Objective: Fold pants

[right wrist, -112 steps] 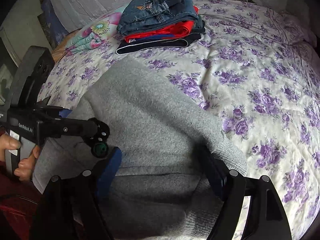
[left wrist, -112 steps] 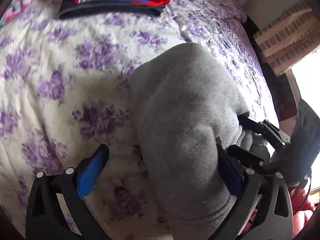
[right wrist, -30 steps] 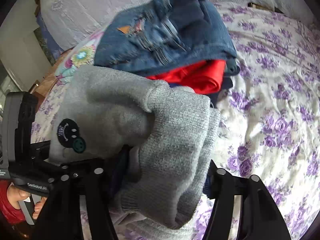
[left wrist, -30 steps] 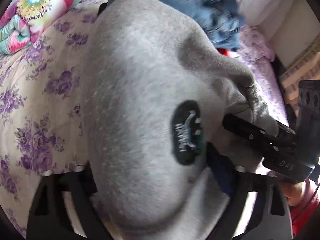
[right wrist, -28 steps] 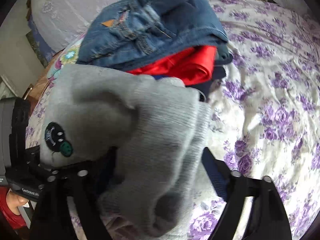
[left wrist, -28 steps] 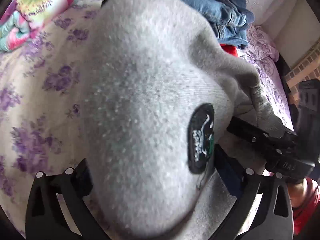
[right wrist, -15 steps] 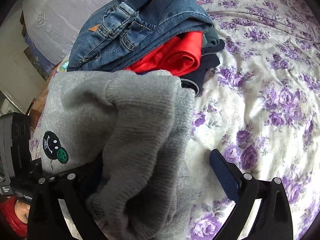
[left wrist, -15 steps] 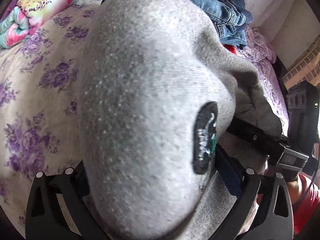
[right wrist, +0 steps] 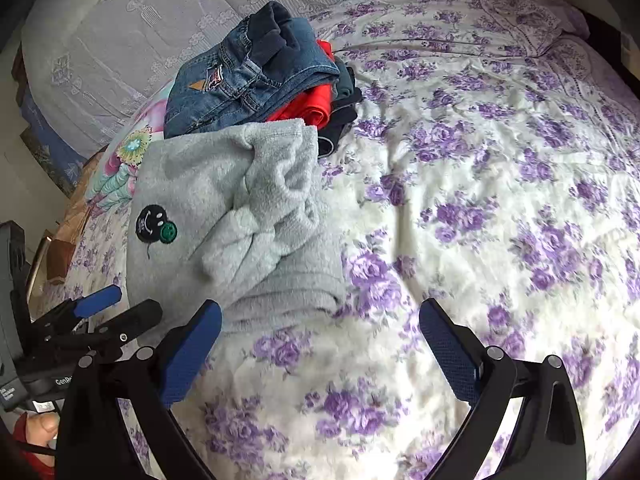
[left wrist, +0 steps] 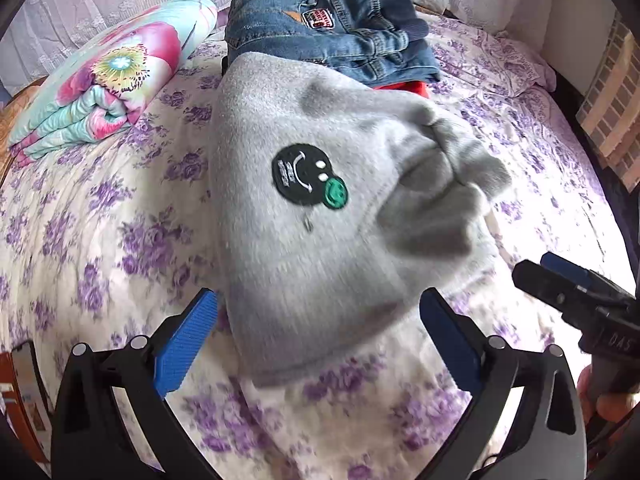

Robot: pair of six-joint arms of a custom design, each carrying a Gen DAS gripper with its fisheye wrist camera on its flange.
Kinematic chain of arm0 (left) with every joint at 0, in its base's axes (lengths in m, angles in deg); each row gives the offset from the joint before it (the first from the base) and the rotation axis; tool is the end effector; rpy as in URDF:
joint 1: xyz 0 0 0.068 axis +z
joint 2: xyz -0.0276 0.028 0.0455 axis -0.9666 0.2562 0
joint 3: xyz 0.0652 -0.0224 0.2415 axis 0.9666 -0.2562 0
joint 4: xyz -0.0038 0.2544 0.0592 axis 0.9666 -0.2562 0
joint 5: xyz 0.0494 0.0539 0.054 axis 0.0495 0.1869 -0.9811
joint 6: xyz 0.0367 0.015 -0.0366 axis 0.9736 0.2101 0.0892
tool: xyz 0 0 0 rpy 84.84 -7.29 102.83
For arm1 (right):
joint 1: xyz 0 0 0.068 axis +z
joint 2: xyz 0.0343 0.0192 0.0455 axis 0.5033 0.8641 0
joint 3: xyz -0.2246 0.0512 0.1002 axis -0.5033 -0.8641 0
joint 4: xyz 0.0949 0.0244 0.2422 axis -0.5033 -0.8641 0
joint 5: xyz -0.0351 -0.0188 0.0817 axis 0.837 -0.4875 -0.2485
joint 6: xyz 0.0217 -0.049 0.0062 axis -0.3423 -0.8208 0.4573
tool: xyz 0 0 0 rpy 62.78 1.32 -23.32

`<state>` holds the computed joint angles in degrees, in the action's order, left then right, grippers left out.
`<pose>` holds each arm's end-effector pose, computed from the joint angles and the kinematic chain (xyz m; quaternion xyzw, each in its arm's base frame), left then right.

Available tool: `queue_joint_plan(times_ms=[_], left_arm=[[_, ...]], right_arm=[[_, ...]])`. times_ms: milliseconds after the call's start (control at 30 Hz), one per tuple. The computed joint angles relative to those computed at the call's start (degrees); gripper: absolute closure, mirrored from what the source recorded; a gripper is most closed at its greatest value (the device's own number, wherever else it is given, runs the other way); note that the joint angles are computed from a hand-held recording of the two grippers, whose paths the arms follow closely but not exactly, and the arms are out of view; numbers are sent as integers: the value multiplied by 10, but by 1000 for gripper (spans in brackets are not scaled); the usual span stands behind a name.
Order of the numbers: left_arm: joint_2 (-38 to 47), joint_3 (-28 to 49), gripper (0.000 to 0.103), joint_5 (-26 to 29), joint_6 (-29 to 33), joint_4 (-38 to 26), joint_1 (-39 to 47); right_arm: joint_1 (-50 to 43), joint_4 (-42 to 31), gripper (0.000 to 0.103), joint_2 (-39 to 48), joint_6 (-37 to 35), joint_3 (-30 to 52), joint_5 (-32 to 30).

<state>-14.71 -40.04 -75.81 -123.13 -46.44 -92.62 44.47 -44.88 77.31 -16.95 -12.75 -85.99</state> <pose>0.2446 -0.0684 0.1998 -0.1814 0.9440 -0.0128 0.2753 0.3510 0.1042 0.1884 -0.1898 0.9254 0.2278 0.2360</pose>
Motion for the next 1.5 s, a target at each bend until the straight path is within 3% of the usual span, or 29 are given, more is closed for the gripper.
queue_joint_plan(times_ms=[167,367,800,1100,1333,1433,1500], left_arm=[[-18,17,5,-31,-29,-48,-48],[-41,39,5,-62,-66,-99,-83],[-88,54,5,-77,-99,-146,-97],[-99,75,5,-134,-103,-167,-122],[-53,133,5,-131,-112,-222,-100],[-91,98,5,-74,-103,-174,-79],[-98,91,5,-69,-107,-165,-76]], right_arm=[[9,20,4,-92,-31,-74,21],[8,19,4,-142,-33,-100,7],[8,1,4,-191,-37,-109,-11],[8,-5,4,-196,-38,-105,-15],[12,-1,3,-197,-43,-100,-18],[10,-1,3,-193,-43,-96,-21],[9,-2,3,-189,-41,-94,-21]])
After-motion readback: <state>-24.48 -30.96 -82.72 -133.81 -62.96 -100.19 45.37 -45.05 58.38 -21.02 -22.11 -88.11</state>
